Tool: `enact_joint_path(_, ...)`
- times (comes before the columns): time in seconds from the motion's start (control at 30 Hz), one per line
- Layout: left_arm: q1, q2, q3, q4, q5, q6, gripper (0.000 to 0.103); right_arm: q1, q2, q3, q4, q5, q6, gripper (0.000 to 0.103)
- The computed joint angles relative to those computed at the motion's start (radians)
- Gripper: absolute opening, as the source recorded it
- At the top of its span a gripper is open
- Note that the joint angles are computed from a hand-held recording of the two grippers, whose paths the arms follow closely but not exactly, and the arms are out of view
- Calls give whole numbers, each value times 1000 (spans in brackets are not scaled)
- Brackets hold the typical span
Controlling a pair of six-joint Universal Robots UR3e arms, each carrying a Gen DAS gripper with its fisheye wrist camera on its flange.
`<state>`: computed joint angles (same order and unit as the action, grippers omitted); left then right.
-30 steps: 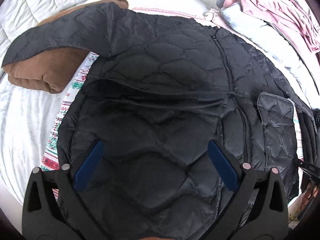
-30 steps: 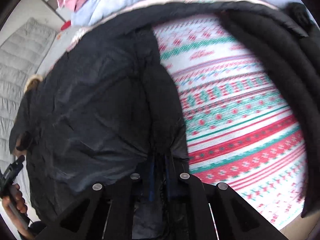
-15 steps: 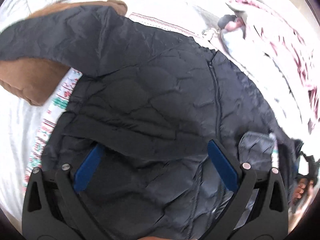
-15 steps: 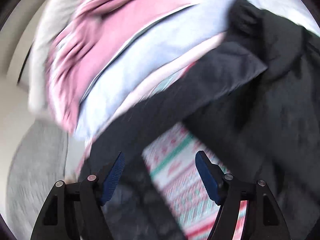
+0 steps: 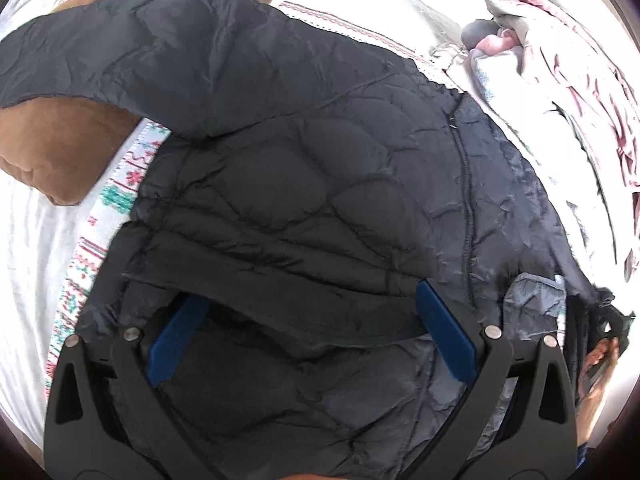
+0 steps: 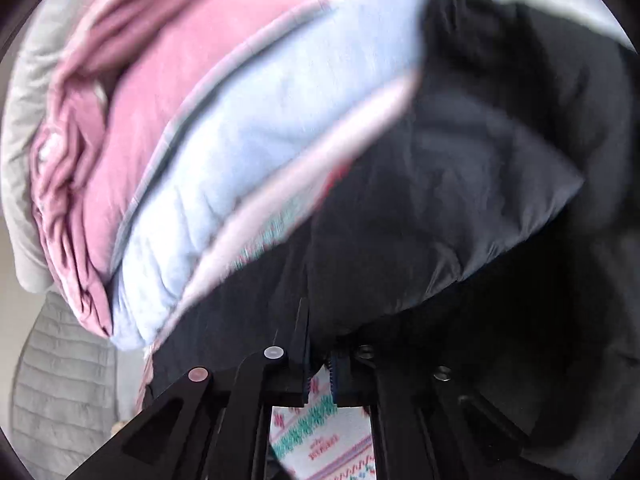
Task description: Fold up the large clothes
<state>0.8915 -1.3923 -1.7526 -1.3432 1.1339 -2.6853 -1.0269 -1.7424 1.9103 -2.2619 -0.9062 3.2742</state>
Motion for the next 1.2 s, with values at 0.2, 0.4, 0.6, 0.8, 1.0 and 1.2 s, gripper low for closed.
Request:
enact_joint_path(0.2,46,20,8,-9,-35,27,103,-3,-98,-13,-77,-115,-10,4)
enact_joint_path(0.4,69,20,37,-79,-33,70,103,-36,-89,20,-54,-85,-39,4)
enact_joint_path(0.6,185,32,76,-155,-66,110,103,95,-141,-15,-184,-93,54,4)
enact_joint_path(0.8,294,-31,139,-213,-98,119,103,566,-44,-193,-346,-332,154,5)
enact_joint_path(1.0,340,-84,180,-191,-110,56,103,1081,352,-648,-271,-626,155,8)
enact_joint_path(1.2,366,-145,260,-320,-147,73,103,1332,867,-1235,88,-782,66,10)
